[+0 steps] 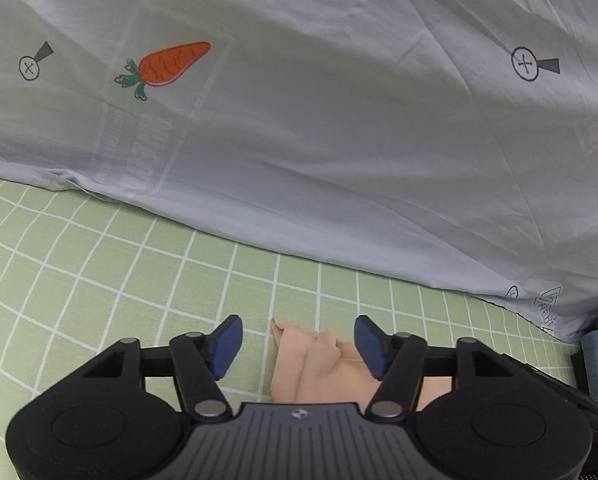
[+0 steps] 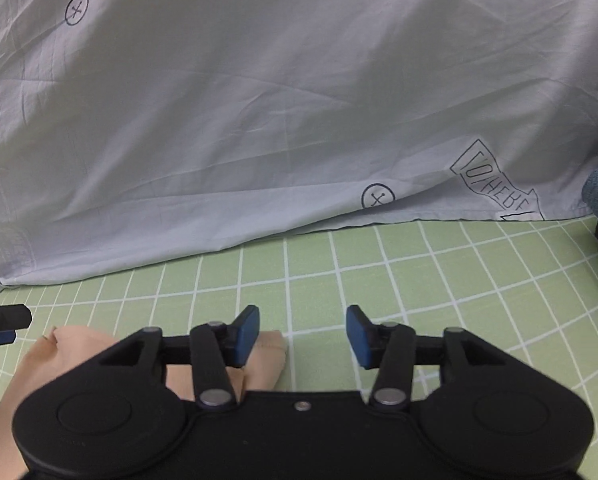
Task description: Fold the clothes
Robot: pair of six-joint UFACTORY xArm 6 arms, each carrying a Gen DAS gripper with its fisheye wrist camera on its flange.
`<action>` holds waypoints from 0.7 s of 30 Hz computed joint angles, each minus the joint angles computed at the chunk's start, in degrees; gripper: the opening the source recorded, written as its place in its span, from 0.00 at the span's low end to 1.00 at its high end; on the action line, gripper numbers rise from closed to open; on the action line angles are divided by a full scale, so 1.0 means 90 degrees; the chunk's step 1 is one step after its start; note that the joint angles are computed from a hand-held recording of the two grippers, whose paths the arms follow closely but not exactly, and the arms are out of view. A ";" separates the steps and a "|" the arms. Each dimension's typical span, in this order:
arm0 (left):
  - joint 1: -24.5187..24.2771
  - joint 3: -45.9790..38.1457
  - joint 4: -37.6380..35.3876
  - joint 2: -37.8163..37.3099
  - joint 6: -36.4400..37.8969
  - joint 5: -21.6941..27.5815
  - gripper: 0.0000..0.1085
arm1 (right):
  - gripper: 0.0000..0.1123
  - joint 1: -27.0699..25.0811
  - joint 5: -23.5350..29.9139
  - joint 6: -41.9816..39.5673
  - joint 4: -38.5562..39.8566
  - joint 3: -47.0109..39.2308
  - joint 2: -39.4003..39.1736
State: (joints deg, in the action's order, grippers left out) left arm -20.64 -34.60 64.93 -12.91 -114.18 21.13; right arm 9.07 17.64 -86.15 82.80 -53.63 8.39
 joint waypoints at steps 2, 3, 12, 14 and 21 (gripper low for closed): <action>-0.0226 0.0312 -0.0281 -0.0461 0.0067 0.0278 0.76 | 0.78 -0.0121 0.0173 0.0093 -0.0160 0.0354 -0.0384; -0.0362 0.0475 -0.0545 -0.0658 0.0221 0.0373 0.77 | 0.81 -0.0170 0.0238 0.0204 -0.0304 0.0577 -0.0611; -0.1347 0.1049 -0.2207 -0.0863 0.1392 0.0482 0.84 | 0.91 -0.0339 0.0759 0.1499 -0.1670 0.2089 -0.1886; -0.1328 0.1006 -0.2137 -0.0757 0.1357 0.0460 0.84 | 0.91 -0.0302 0.0690 0.1595 -0.1649 0.2219 -0.1981; -0.0776 0.0744 -0.1650 -0.0198 0.1641 -0.0348 0.84 | 0.91 -0.0152 0.0847 0.1646 -0.1879 0.1858 -0.1698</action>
